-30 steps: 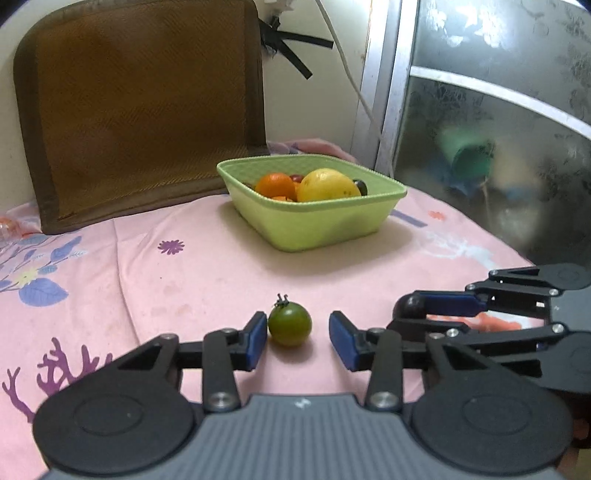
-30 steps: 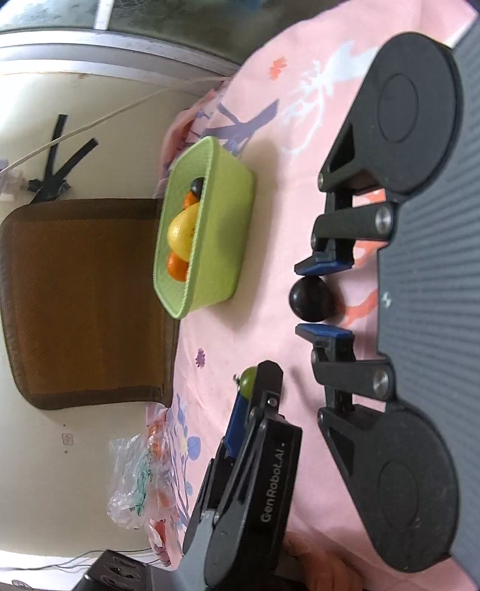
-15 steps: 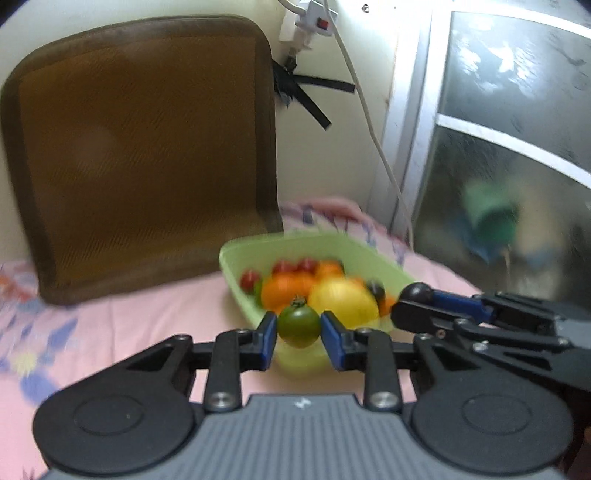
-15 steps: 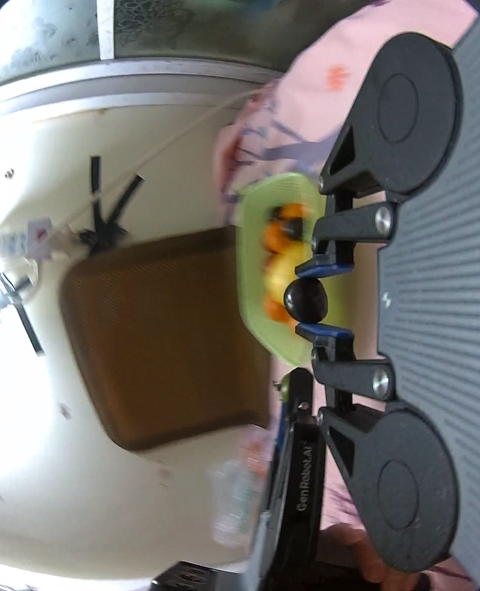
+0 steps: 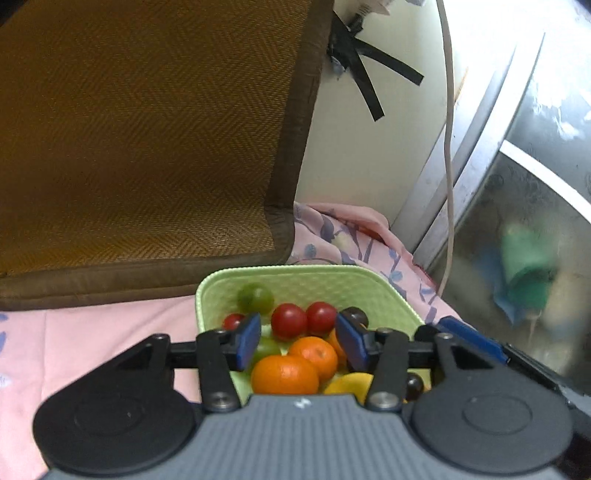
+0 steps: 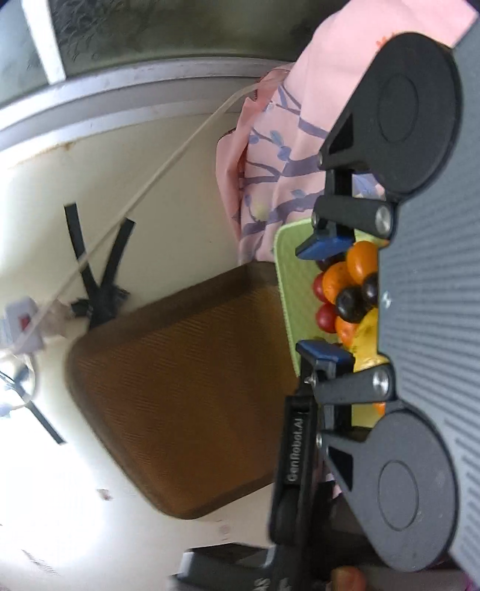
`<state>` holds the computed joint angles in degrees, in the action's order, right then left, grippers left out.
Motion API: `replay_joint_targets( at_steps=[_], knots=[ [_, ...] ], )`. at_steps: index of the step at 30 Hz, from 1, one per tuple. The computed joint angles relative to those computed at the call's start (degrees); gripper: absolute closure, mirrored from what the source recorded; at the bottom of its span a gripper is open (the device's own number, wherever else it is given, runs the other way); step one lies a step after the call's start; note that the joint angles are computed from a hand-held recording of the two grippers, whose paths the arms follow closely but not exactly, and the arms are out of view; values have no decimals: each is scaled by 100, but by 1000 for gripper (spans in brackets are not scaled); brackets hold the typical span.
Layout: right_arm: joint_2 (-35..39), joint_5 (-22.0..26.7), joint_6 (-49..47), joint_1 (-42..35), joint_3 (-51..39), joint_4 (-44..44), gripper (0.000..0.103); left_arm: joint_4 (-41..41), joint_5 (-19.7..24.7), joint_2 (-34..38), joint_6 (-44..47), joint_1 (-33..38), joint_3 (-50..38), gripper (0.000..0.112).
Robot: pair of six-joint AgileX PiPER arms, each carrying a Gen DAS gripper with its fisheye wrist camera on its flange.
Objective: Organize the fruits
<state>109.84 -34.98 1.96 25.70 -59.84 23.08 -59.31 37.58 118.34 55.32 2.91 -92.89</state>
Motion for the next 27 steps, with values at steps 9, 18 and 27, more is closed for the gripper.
replay_joint_targets(
  at_steps=[9,18,27],
  knots=[
    [-284,-877,-341,248,589,1448,52,-1176,-538,-1777,1641,533,2301,66],
    [-1024,-1586,508,1639,2084,2475,52,-1876,-1686,-3319,3136,720,4682,58],
    [-1173,-2135,-384,3415,2321,4096,39,-2853,-1406,-4188,4551,1249,6014,50]
  ],
)
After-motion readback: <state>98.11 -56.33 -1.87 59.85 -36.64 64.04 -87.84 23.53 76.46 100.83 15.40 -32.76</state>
